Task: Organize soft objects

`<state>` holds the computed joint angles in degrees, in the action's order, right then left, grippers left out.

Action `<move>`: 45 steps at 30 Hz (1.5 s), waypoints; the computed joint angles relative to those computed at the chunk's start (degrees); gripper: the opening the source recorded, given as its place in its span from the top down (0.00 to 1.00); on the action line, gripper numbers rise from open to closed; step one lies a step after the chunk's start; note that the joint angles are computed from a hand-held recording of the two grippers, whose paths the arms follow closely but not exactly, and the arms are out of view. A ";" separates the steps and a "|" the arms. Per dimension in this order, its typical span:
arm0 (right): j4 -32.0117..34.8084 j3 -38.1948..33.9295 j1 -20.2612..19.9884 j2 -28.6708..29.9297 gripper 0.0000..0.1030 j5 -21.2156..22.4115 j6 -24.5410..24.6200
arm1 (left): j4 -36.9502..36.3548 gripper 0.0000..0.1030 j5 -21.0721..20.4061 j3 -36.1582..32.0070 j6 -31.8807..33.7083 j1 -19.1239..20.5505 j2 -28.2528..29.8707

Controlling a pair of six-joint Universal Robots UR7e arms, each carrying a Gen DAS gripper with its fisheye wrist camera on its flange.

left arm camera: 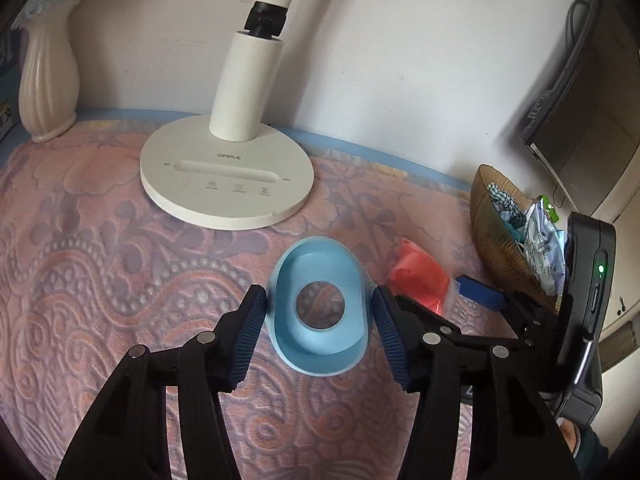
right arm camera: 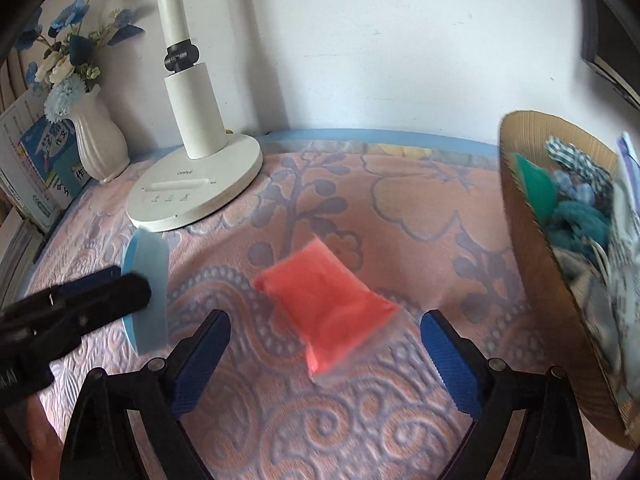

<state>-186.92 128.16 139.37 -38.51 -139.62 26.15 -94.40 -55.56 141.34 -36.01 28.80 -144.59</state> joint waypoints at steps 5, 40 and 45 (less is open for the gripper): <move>1.12 -1.50 -0.56 1.14 0.41 1.01 -2.32 | -2.74 0.49 0.32 2.48 4.54 0.42 -5.20; 13.51 5.32 10.01 -4.16 0.61 4.94 2.44 | 3.71 0.49 3.14 3.15 2.81 -7.14 -6.96; 15.26 6.11 11.62 -5.37 0.62 3.62 2.92 | 8.23 0.52 4.66 3.20 0.19 -11.16 -8.41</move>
<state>-171.66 134.27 150.99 -43.88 -136.00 29.07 -86.18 -50.90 144.53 -35.81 17.64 -153.00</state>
